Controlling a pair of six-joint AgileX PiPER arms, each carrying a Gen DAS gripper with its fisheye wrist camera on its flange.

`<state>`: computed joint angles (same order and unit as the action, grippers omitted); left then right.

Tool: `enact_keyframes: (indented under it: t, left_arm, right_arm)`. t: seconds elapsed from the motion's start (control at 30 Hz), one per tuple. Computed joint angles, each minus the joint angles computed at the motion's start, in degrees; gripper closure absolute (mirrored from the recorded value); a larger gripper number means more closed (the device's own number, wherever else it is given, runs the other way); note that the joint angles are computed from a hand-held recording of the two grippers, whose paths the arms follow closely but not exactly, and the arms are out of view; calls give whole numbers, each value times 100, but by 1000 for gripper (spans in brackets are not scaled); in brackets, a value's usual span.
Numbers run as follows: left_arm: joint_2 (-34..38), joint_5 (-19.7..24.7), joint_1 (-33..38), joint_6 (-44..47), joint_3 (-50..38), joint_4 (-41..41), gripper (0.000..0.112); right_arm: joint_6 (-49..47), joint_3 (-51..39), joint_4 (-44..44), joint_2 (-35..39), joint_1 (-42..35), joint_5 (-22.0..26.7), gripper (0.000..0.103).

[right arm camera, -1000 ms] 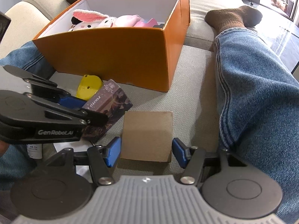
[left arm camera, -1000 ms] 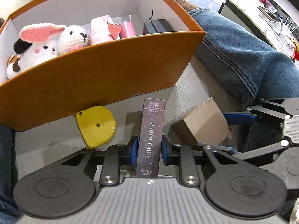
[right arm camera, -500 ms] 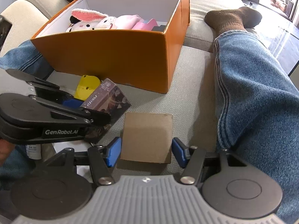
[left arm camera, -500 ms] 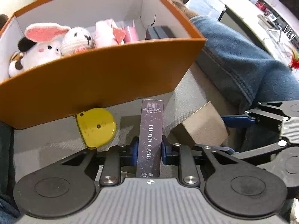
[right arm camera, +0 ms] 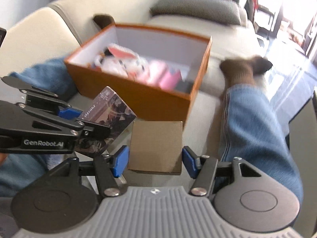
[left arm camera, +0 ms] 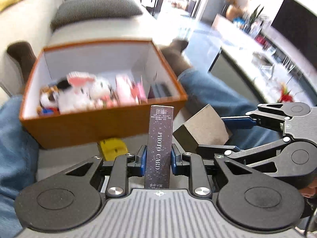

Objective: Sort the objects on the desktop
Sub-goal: 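Lift the photo card box and cardboard square toward the orange box with both tools, then carry the photo card box and cardboard square over the orange box with both tools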

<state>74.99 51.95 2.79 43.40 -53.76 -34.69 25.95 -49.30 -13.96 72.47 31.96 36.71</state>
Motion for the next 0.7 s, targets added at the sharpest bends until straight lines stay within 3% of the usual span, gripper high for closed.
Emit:
enact_keyframes:
  t: [0.1,0.3,0.43,0.6,0.7]
  left_arm:
    - [120,317,305,202,-478,-302,86]
    - [874,391,391,78,-1610,-407,86]
    - [1774,303,325,-359,-2539,-181,86]
    - [3206,495,214,-1118,-4176,219,86]
    - [3887,598,152,-1446,-4968,365,86]
  right_arm:
    - [-123,-490,-80,-62,79,269,42]
    - [-834,-1844,176,546,-169,615,43]
    - [-1513,-3026,582,1477,-571,838,43]
    - [-2426,-4812,946,3044,-958,1196,42]
    - [-3122,-6307,1037,4203,-1152,1896,42]
